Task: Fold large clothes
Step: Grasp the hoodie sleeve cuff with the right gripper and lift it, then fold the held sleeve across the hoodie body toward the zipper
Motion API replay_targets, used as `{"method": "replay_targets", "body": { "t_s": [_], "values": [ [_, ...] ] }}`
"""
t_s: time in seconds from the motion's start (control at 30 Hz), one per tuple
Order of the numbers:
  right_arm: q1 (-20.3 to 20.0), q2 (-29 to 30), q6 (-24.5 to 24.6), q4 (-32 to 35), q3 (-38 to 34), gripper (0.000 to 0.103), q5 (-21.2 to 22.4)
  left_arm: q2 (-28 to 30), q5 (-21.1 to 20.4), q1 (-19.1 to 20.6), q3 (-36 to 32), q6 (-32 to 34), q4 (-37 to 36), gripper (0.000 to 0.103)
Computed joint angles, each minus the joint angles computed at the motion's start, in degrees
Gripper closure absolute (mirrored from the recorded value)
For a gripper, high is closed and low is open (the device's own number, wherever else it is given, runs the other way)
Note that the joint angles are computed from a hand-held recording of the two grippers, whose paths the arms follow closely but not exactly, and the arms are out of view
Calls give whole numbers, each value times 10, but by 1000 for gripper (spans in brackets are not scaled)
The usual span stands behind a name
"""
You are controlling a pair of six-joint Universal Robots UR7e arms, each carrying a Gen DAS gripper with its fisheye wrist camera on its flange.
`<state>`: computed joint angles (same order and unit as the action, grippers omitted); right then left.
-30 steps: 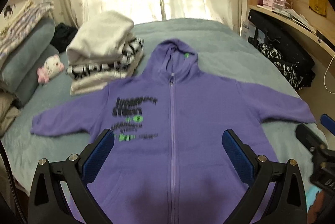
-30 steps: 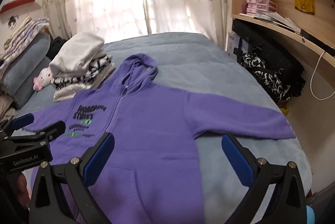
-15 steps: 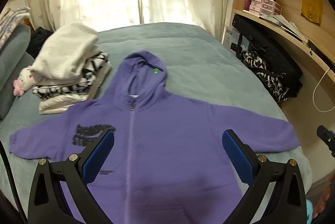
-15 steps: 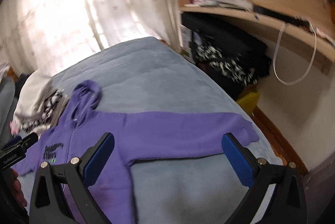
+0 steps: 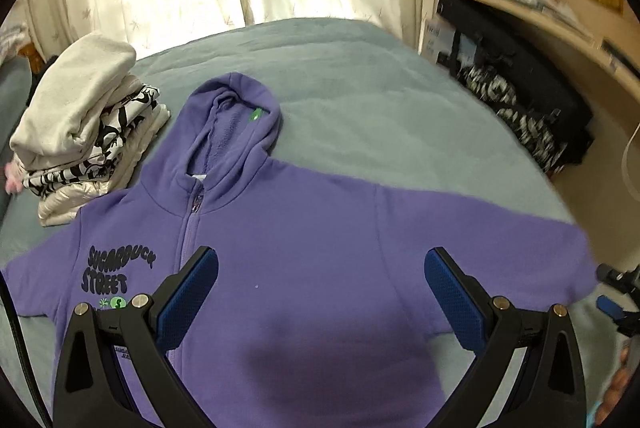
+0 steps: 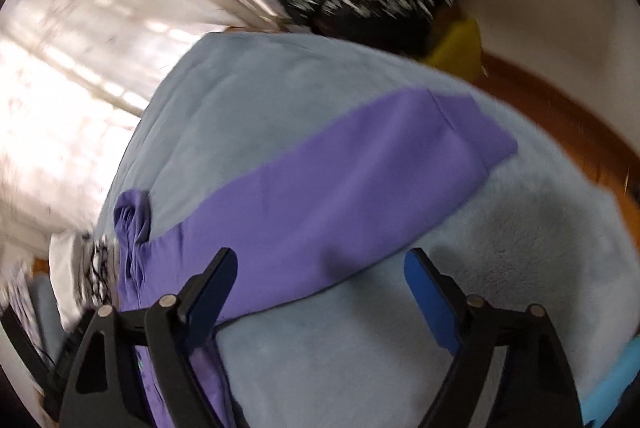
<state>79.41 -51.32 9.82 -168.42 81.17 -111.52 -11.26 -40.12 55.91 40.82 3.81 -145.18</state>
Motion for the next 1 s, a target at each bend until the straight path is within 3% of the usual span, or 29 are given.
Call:
{"method": "replay_targets", "body": {
  "t_s": [0.13, 0.3, 0.4, 0.43, 0.47, 0.57, 0.7, 0.73, 0.87, 0.93, 1.0],
  "values": [
    [-28, 15, 60, 20, -12, 29, 28, 19, -12, 12, -23, -31, 45, 1],
    [-34, 32, 69, -22, -22, 34, 36, 12, -26, 24, -10, -71, 62, 1],
    [-35, 48, 79, -40, -45, 64, 30, -12, -52, 31, 21, -77, 56, 7],
    [-34, 54, 81, -46, -53, 79, 23, -19, -54, 32, 32, -74, 49, 7],
    [-30, 59, 71, -55, -61, 86, 15, -33, -55, 33, 54, -68, 30, 7],
    [19, 89, -43, -136, -82, 88, -48, -65, -48, 34, 109, -46, -29, 7],
    [81, 130, -187, -191, -112, 89, -29, -114, -37, 42, 183, -33, -93, 7],
    [102, 150, -227, -178, -133, 89, -20, -125, -39, 45, 196, -38, -99, 7],
    [144, 215, -309, -105, -195, 87, -4, -176, -46, 63, 253, -69, -124, 7],
    [162, 266, -345, -47, -244, 85, -37, -196, -38, 73, 275, -79, -134, 7],
    [165, 297, -342, 27, -274, 74, -49, -212, -30, 81, 292, -86, -139, 7]
  ]
}}
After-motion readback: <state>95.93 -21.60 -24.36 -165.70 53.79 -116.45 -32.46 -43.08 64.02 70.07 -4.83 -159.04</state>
